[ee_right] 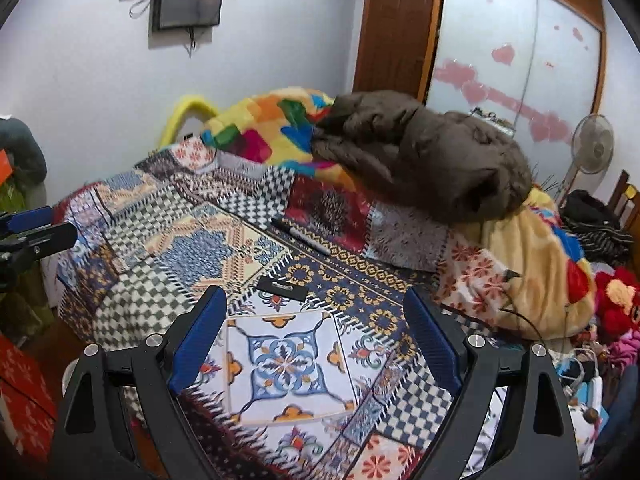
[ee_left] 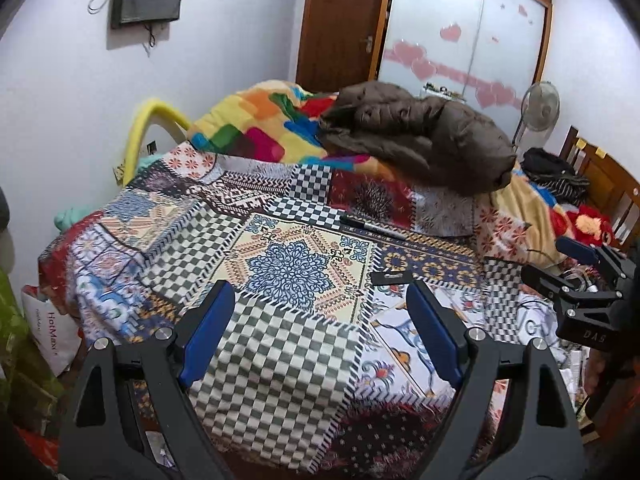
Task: Collect trash
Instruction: 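Grasp the black marker with the right tool, then grasp the small black flat tag with the left tool while the right tool lifts the marker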
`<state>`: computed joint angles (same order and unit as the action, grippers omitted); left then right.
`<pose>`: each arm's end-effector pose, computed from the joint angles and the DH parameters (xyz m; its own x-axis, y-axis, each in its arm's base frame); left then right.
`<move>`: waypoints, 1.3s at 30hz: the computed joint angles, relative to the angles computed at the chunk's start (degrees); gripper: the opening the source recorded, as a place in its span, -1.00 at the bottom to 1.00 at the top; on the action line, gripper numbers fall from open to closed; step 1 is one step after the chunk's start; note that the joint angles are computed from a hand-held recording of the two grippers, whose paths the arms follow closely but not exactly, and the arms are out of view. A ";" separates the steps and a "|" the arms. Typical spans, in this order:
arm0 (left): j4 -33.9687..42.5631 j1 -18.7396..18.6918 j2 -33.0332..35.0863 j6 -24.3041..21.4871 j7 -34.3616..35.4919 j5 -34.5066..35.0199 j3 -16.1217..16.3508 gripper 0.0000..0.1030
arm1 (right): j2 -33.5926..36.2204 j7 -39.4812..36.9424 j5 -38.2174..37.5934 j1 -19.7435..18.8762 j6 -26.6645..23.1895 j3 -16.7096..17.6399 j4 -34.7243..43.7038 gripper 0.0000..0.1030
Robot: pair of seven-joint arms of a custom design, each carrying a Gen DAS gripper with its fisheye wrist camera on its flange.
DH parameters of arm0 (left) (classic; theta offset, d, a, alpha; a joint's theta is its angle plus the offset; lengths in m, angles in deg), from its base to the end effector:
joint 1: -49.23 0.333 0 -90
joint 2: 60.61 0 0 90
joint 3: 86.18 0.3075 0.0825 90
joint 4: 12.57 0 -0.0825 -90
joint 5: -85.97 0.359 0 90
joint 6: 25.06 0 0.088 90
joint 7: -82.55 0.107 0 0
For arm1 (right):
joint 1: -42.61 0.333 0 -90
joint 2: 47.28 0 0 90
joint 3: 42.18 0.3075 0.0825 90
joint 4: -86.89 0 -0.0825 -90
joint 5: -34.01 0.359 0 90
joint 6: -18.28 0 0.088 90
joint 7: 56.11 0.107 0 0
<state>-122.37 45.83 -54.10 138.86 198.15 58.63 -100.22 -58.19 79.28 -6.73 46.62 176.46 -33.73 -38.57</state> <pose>0.5916 -0.1527 0.5326 -0.3784 -0.9177 0.1207 -0.6313 0.1606 -0.7587 0.4984 0.1429 0.5486 -0.0473 -0.9940 0.0986 -0.6424 -0.0453 -0.7651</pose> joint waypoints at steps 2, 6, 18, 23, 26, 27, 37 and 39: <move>2.36 -0.87 3.44 0.93 -2.90 3.74 0.29 0.70 | 4.18 -4.27 3.01 0.53 1.34 -1.66 2.62 0.71; 8.04 -1.11 10.07 1.18 -7.81 10.21 -0.05 0.70 | 13.22 -15.23 11.43 2.62 4.10 -5.28 9.18 0.67; 21.91 0.20 25.01 -1.91 -15.16 23.90 -2.65 0.70 | 42.08 -45.68 35.89 1.97 -9.95 -5.35 42.79 -0.18; 26.14 0.17 28.96 -4.33 -16.06 25.77 -3.31 0.70 | 49.09 -50.78 41.54 2.57 -16.05 -6.64 53.30 -0.47; 28.75 0.19 31.04 -5.89 -15.81 26.09 -3.83 0.70 | 51.46 -53.23 44.16 3.25 -18.53 -7.83 56.84 -0.56; 29.36 0.17 31.52 -6.30 -15.67 26.11 -3.97 0.70 | 51.82 -53.95 44.73 3.48 -18.56 -8.16 57.10 -0.62; 39.24 -1.63 37.45 -14.77 -9.95 24.27 -6.36 0.70 | 37.80 -50.67 45.82 6.10 -9.39 -12.68 33.66 -0.80; 42.93 -2.81 39.53 -17.57 -8.34 24.05 -6.43 0.70 | 34.14 -48.57 44.99 6.40 -7.39 -13.41 27.97 -0.80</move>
